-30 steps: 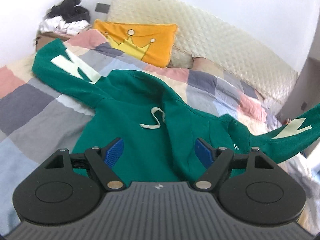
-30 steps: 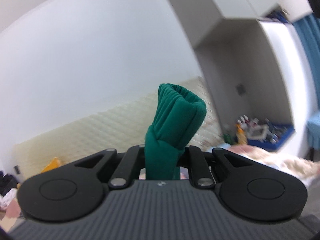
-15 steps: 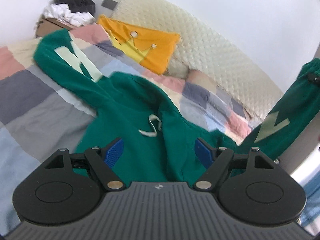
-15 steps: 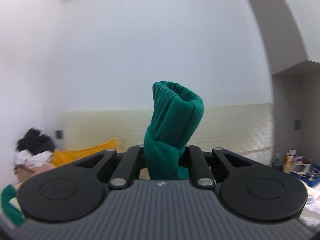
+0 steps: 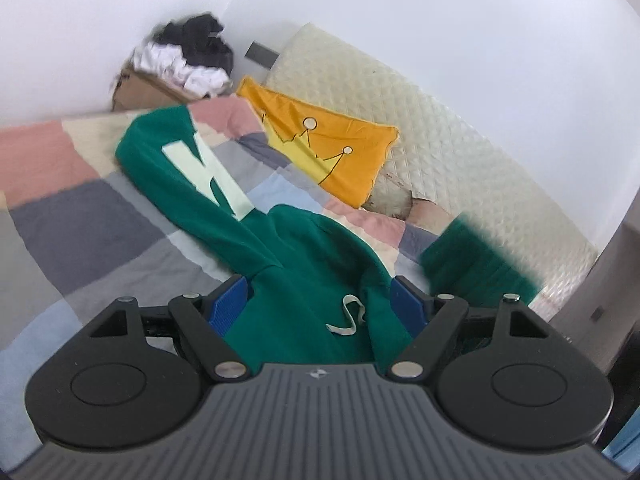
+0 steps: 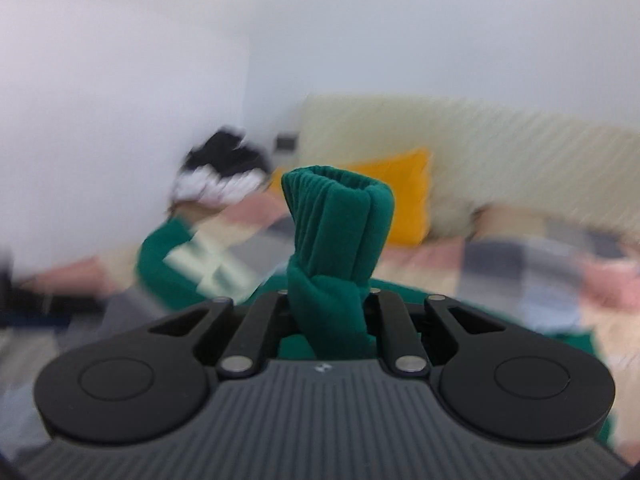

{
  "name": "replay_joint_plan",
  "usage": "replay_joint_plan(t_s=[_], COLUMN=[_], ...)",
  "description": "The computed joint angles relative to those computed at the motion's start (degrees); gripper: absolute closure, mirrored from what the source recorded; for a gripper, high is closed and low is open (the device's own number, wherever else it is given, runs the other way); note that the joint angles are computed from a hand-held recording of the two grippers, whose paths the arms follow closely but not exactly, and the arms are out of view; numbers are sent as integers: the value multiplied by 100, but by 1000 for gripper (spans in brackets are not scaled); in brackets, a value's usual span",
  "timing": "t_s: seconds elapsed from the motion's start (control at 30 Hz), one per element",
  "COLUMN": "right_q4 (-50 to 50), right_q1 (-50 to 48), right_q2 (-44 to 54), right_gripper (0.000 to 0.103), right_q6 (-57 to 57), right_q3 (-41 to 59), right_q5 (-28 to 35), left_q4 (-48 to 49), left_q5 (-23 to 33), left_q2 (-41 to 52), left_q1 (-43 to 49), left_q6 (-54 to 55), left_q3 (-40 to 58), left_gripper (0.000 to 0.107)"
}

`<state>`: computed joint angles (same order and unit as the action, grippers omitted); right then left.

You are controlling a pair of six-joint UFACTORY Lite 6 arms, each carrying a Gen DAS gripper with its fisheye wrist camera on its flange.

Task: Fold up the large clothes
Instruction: 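Carry the sleeve across the hoodie body with the right gripper and release, then move the left gripper to the other sleeve and grasp its cuff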

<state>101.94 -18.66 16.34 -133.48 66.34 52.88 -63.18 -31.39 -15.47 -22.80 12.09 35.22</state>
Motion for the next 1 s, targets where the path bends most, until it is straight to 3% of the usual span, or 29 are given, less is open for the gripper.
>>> replay_joint_plan(t_s=[0.23,0.43,0.57,0.6,0.7,0.8,1.0], right_q4=[39,-146,-692,-841,-1165,-1506,-1668], right_q1=[651,832,636,565,287,-54,-855], right_q2=[-70,137,201,159,-147,-476,-1050], right_gripper=[88,81,33,29,29,29,29], right_q6=[-628,-173,425,529,765,1133,1228], right_q3=[-1050,-891,-872,-931,-1224,-1353,-1639], right_q5=[-588,-852,-414,-306,-51,142,284], left_q4=[2161,3354,3632,3677,3977,3312,2974], left_q5=[431,401,215,170,134,137,181], left_q2=[138,606,673,689,673,660,1086], left_q1=[1009,1254,1222,1218,1195,880,239], left_q6=[-2241,-3270,-3406,-3409,-3620,-2810,-2155], left_q3=[-263,-129,-140,-131,-141,-56,322], left_gripper=[25,26,26,26,26,26,27])
